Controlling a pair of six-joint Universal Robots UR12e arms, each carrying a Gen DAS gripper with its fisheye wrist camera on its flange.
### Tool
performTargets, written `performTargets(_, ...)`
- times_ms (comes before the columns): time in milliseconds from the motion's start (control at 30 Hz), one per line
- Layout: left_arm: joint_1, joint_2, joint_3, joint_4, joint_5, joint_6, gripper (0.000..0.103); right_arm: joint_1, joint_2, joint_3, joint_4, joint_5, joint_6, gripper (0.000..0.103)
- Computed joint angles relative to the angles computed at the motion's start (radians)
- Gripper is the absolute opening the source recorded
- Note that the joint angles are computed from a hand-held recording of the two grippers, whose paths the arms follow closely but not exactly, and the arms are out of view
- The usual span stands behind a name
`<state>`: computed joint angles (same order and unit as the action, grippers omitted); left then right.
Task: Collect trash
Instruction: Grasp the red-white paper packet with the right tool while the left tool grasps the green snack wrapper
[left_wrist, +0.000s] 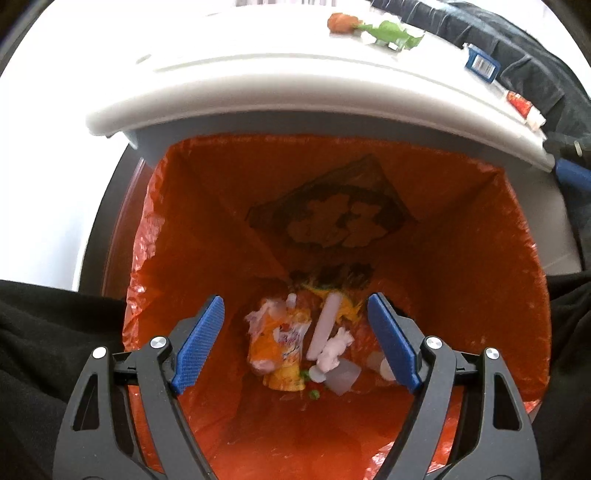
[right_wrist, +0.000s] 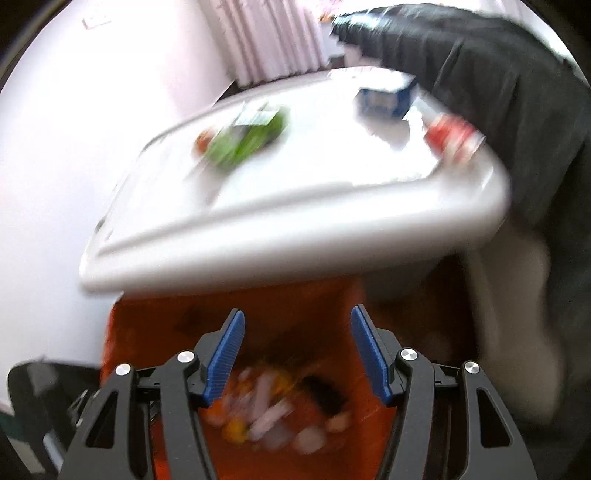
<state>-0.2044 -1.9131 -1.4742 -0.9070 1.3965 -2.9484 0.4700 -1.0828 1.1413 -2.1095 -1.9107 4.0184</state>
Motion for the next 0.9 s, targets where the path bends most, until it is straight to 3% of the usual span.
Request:
performTargets(133,-0.003,0.012,-0.016,0.062,-0.017,0.015,0.078,-0.055,-0.020,-0.015,0.049,-0.109,-0.063,0.064)
performTargets(200,-0.007,0.016,-0.026,0.094,-0.022,0.028,0.078,-0.091,-0.023,-0.022,0.070,-0.127,-0.100,0.064)
performTargets(433,-0.022,0.023,-0.048,0.160,-0.018,0.096,0.078,-0.167,-0.010,-0.005,0.064,-0.099,-0.178,0.065)
performTargets(567,-0.027,0.020,-0.051,0.175,-0.020,0.118,0.078,-0.192,0.008,-0.001,0.066,-0.032,-0.184,0.065)
performTargets(600,-0.028,0.019,-0.052,0.179,-0.022,0.122,0.078,-0.186,0.016,-0.009,0.066,-0.060,-0.219,0.064)
performTargets(667,-0.028,0.021,-0.054,0.185,-0.028,0.128,0.078,-0.190,0.020,-0.010,0.048,-0.017,-0.248,0.034)
performTargets(700,-0.028,0.021,-0.055,0.186,-0.031,0.130,0.078,-0.196,0.013,0.004,0.016,0.026,-0.228,0.028)
performTargets(800,-0.026,0.022,-0.050,0.184,-0.049,0.128,0.078,-0.184,0.021,-0.025,0.065,0.008,-0.211,0.027)
performTargets(900,-0.022,0.020,-0.032,0.168,-0.075,0.115,0.078,-0.181,0.014,-0.018,0.055,0.026,-0.183,0.025)
